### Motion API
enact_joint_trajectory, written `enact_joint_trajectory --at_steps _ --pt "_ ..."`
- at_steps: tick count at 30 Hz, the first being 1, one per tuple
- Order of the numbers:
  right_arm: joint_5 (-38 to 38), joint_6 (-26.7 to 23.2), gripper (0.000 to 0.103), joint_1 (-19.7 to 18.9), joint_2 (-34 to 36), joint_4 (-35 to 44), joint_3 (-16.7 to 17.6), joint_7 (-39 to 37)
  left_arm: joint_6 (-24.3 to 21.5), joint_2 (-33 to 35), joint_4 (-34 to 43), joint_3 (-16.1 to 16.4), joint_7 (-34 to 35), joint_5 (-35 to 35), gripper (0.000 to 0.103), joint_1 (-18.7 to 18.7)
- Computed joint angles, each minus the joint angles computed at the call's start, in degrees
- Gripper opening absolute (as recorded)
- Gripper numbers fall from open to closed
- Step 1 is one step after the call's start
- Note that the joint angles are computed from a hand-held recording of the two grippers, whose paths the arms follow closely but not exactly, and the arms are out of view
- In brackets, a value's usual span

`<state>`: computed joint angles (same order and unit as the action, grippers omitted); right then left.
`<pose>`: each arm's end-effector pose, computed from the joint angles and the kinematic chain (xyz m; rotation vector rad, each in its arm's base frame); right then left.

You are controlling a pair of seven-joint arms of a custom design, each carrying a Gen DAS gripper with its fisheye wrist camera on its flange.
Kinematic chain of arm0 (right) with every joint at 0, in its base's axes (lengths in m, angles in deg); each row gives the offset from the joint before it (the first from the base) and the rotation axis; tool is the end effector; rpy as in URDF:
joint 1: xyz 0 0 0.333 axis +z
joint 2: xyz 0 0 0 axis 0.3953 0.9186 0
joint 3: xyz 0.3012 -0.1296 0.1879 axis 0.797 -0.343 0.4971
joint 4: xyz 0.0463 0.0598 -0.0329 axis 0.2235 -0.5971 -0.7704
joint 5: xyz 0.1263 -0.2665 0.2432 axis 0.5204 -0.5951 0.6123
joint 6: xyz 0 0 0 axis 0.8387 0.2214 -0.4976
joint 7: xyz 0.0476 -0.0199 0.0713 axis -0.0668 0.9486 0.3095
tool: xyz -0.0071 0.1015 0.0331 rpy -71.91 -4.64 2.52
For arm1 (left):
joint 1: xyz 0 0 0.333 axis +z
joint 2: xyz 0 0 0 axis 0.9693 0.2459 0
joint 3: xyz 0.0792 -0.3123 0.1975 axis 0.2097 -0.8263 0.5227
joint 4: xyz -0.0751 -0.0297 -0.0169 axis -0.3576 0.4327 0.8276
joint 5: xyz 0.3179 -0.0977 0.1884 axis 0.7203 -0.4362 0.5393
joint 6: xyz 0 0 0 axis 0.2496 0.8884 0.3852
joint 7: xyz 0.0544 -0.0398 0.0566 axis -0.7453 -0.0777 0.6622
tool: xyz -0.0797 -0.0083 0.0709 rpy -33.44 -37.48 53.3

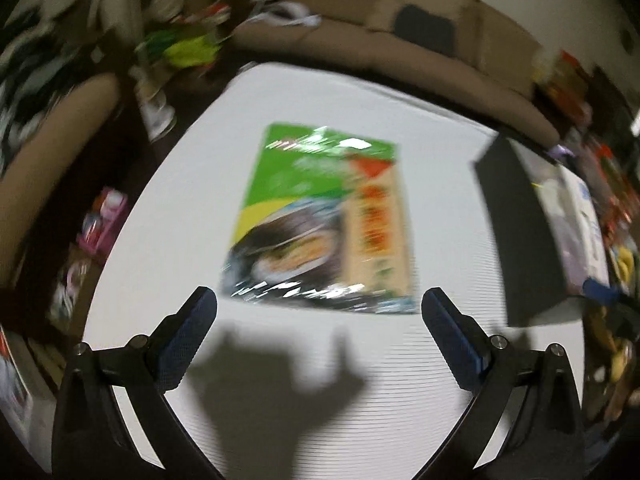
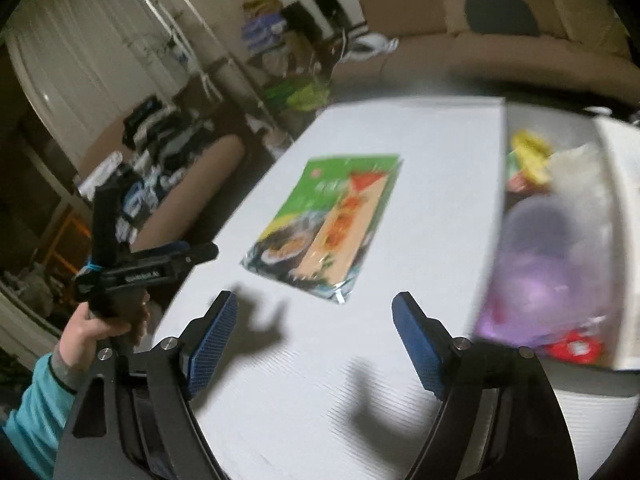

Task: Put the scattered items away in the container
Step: 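Move both tools back over the table toward the green sushi seaweed pack, then close the right tool on the sushi seaweed pack edge and lift it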

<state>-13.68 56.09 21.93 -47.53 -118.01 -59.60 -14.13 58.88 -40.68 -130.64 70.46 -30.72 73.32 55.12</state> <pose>0.6585 0.0494 0.5790 -1.9938 1.1647 0.0903 0.6332 -0.3014 0.5624 -2.1854 1.6570 -0.6879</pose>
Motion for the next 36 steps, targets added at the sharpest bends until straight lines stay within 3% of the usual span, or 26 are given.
enact_joint_trajectory --at_steps 4,7,13,17,20,22,25,30,32,34,36 --pt "-0.28 5.63 0.082 3.02 2.77 -1.97 1.65 3.04 9.31 -2.75 -10.29 0.63 -4.50 -3.36 0.103 2.75" --pt "-1.55 8.65 0.082 4.19 6.14 -0.89 2.55 7.18 12.68 -2.08 -12.65 1.23 -5.67 -4.55 0.103 3.57" --pt "-5.77 13.66 0.078 4.09 12.85 4.82 4.28 15.21 13.19 1.09 -11.28 3.11 -4.49 -4.94 0.103 4.34" --pt "-10.52 15.24 0.072 4.27 17.02 9.24 5.64 19.57 12.97 4.23 -8.81 1.79 0.79 -9.89 0.103 6.15" --pt "-11.08 14.72 0.064 3.01 19.96 12.25 7.53 22.41 10.86 5.69 -6.32 3.08 2.64 -9.28 0.103 4.87" --pt "-10.52 14.89 0.053 2.06 21.01 13.37 8.87 22.85 10.66 6.33 -5.47 3.18 3.83 -9.71 0.102 4.77" --pt "-10.30 12.37 0.049 1.13 22.55 15.69 10.29 23.69 11.42 6.97 -4.80 1.80 7.06 -12.22 0.100 5.33" --pt "-10.44 10.28 0.045 1.34 22.96 16.45 11.09 23.81 10.89 8.81 -1.70 0.57 11.84 -15.53 0.085 4.73" --pt "-9.86 9.55 0.042 1.20 23.01 16.39 11.41 23.51 12.15 9.18 -1.49 -0.88 14.57 -18.20 0.076 5.36" --pt "-9.32 7.75 0.030 1.16 23.53 17.06 11.67 23.71 12.67 9.58 -1.07 -1.92 17.15 -20.77 0.053 5.79" --pt "-8.32 6.45 0.026 1.07 23.75 17.33 12.10 23.33 12.84 9.70 -0.90 -1.75 18.41 -21.86 0.051 5.27"
